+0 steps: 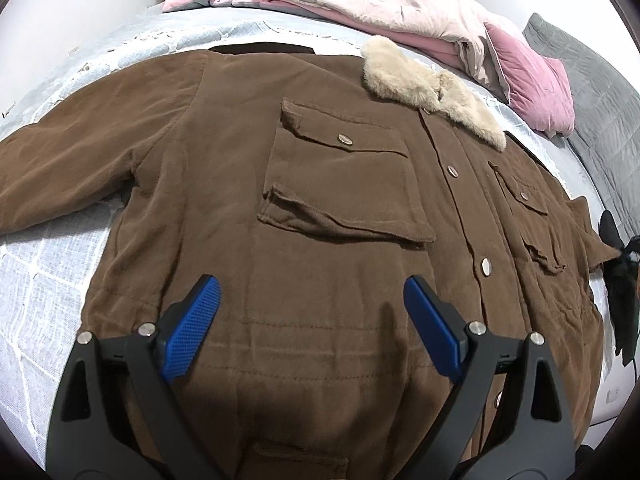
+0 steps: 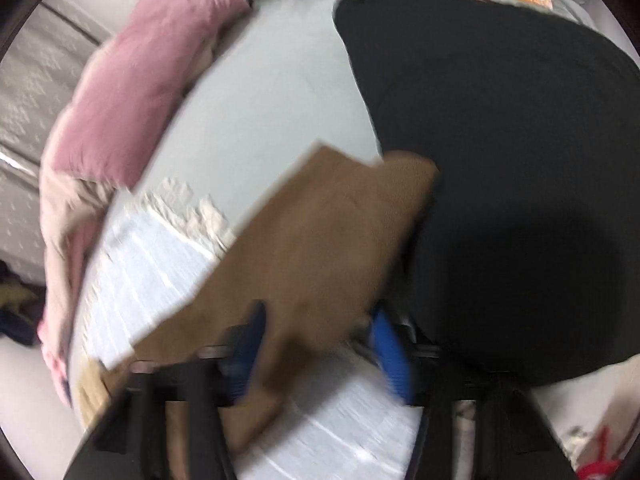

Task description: Fold large clothes

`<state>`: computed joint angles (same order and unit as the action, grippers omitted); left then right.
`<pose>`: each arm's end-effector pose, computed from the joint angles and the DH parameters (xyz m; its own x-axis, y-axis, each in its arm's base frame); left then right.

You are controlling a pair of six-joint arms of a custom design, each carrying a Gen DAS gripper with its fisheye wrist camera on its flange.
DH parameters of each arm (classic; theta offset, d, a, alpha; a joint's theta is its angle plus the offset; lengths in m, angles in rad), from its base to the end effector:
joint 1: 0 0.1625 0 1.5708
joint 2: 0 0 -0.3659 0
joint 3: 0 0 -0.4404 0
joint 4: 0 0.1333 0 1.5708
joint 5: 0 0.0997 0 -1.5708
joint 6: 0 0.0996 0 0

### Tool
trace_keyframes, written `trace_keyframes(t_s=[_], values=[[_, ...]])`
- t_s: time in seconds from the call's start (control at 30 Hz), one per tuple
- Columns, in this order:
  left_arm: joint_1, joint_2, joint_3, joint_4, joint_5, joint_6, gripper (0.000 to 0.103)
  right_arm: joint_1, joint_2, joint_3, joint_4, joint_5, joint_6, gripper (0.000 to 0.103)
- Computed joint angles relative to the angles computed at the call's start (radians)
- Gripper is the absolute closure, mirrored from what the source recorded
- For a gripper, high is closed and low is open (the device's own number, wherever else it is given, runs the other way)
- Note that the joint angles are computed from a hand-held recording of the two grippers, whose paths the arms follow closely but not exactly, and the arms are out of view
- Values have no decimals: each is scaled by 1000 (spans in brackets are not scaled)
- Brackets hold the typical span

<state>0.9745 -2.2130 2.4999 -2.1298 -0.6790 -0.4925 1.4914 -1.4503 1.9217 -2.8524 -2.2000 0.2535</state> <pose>-0.0031 -0.3799 0.2974 -0.8171 -0.2186 -0.5334 0.1754 0.7872 -0.5912 0.0298 -0.5676 0.3425 -0.7337 0.6458 0.2110 0.2466 0.5426 -0.8030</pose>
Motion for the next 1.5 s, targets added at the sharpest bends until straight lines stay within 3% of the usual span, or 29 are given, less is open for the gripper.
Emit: trace_keyframes(t_s=[0.1, 0.2, 0.27, 0.3, 0.37, 0.43, 0.5, 0.53, 0.6, 0.67, 0.73, 0.8, 0.9, 0.93, 1.0, 1.03, 1.07, 1.1, 1.17, 1.27, 1.33, 1.4, 1.47, 1.5], values=[[0, -12, 1, -1, -8, 4, 10, 78, 7, 14, -169, -40, -180, 98], [-8, -43, 8, 17, -8, -3, 10, 176, 17, 87, -435, -152, -468, 99], [-11, -61, 12, 31, -14, -10, 10, 185, 6, 164, -529, -204, -554, 98], [-12, -67, 12, 36, -18, -12, 10, 159, -17, 215, -525, -214, -534, 98], [-16, -90, 18, 50, -28, -14, 10, 79, -73, 295, -419, -227, -412, 98], [-25, -112, 24, 70, -21, -19, 10, 6, -132, 362, -349, -210, -339, 86], [-31, -131, 30, 84, -10, -17, 10, -17, -181, 405, -327, -217, -320, 75], [-31, -135, 30, 87, -5, -18, 10, -12, -196, 415, -321, -255, -314, 74], [-22, -130, 26, 83, -3, -21, 10, -6, -261, 436, -322, -225, -346, 73], [-13, -116, 21, 69, -6, -23, 10, 7, -314, 433, -339, -169, -373, 60], [-6, -95, 17, 52, -7, -22, 10, 24, -310, 404, -385, -138, -416, 36], [-10, -76, 16, 46, 1, -27, 10, 23, -279, 337, -371, -81, -440, 34], [-17, -48, 17, 38, 18, -25, 10, 10, -288, 256, -232, -44, -422, 34], [-18, -36, 16, 35, 22, -25, 10, 0, -243, 204, -182, -44, -399, 34], [-18, -8, 11, 25, 31, -18, 10, 2, -164, 146, -177, -88, -389, 33], [-16, 4, 9, 20, 35, -14, 10, 9, -115, 125, -220, -111, -426, 38], [-15, 15, 6, 14, 39, -11, 10, 19, -75, 106, -260, -135, -478, 53], [-13, 23, 4, 7, 42, -8, 10, 23, -53, 93, -258, -154, -504, 97], [-6, 37, 2, -11, 39, 3, 10, 58, -10, 84, -379, -224, -597, 99], [0, 52, 5, -24, 46, 15, 10, 96, 105, 3, -689, -346, -898, 99], [-2, 67, 3, -12, 58, 13, 10, 73, 217, -97, -763, -482, -1027, 99], [-12, 59, 5, 6, 67, 13, 10, 66, 242, -126, -765, -532, -1014, 99], [-23, 33, 11, 5, 62, 22, 10, 72, 183, -69, -731, -465, -891, 96], [-28, 19, 13, 2, 60, 26, 10, 81, 159, -48, -704, -449, -842, 87]])
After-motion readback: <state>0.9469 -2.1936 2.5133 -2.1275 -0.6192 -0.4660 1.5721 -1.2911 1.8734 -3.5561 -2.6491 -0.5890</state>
